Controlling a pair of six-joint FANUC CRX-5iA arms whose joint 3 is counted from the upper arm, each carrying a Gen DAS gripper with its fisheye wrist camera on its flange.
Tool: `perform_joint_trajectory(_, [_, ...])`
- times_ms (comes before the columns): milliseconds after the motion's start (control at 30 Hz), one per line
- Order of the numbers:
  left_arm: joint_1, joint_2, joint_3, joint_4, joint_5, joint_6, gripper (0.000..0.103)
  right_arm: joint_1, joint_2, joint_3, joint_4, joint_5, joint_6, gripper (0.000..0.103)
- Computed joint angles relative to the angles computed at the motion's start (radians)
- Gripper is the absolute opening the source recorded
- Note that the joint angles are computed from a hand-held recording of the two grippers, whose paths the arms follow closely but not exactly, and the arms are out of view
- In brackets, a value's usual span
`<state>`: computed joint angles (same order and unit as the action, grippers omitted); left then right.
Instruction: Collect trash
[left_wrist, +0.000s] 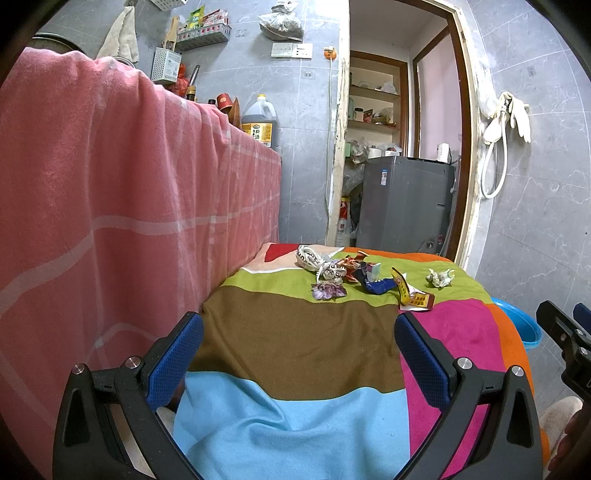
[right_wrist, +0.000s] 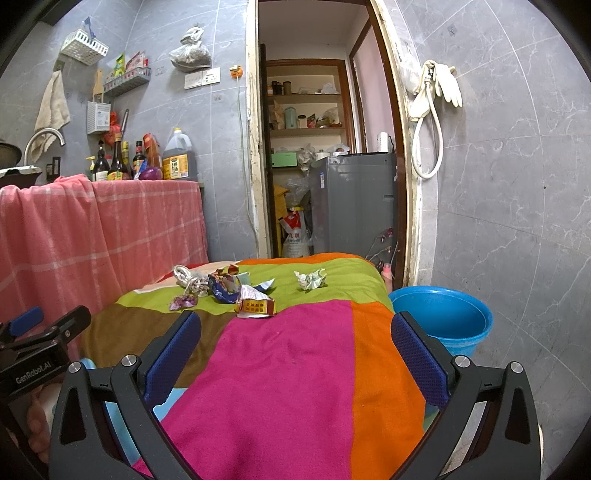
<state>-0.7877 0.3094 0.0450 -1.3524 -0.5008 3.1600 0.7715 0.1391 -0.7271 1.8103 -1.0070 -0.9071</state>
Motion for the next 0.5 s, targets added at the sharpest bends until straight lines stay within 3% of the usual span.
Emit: perform_joint_trajectory(500, [-0.002,0.000,-0.001,-0.004,-0.002,0.004,0.101,0.001,-0.002,-0.003,0.001,-0.001,-0.002,0.103])
